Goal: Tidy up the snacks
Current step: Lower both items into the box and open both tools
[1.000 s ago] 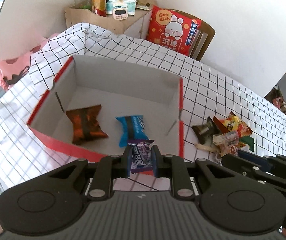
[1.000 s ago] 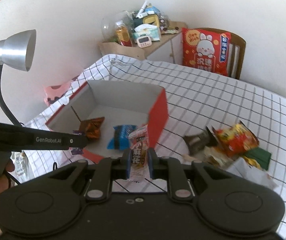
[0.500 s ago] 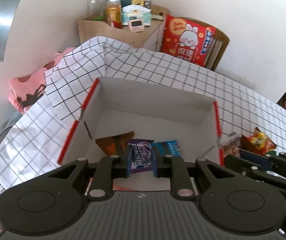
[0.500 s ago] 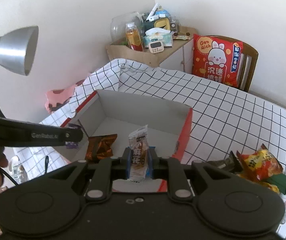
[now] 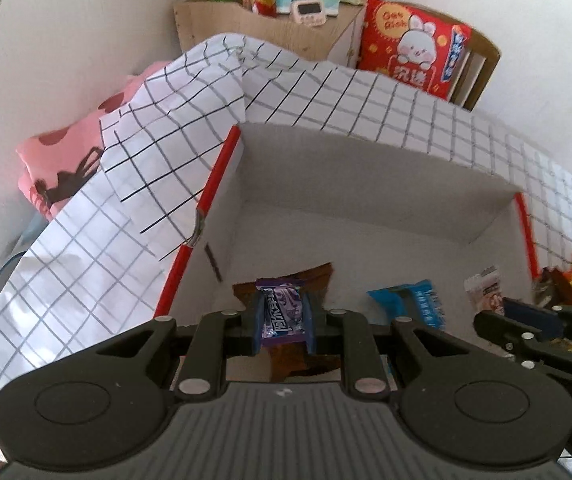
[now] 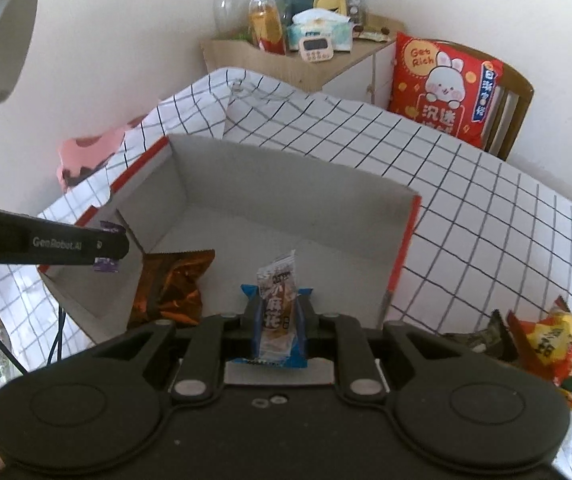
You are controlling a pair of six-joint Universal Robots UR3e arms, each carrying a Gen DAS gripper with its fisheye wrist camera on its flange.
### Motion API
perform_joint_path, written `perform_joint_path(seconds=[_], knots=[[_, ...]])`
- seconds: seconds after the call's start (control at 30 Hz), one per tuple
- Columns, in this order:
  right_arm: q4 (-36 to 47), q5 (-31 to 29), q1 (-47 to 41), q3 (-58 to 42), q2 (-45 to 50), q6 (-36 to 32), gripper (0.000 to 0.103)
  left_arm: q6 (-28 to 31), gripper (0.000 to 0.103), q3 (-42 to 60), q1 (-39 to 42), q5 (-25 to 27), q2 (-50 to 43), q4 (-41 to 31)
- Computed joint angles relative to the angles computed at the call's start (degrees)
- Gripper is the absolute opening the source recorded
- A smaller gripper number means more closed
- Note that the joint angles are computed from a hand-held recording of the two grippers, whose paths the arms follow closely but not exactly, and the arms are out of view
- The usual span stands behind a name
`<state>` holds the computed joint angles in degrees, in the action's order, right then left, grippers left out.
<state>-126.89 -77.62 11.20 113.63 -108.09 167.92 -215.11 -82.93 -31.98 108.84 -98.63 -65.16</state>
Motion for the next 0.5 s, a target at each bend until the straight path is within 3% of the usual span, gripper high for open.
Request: perform_joint_path(seconds=[0.5], knots=[[-3.3, -5.0, 5.3, -1.3, 10.0, 1.6, 0.018, 0.8, 0.019, -2.7, 2.8, -3.8, -2.7, 0.1]])
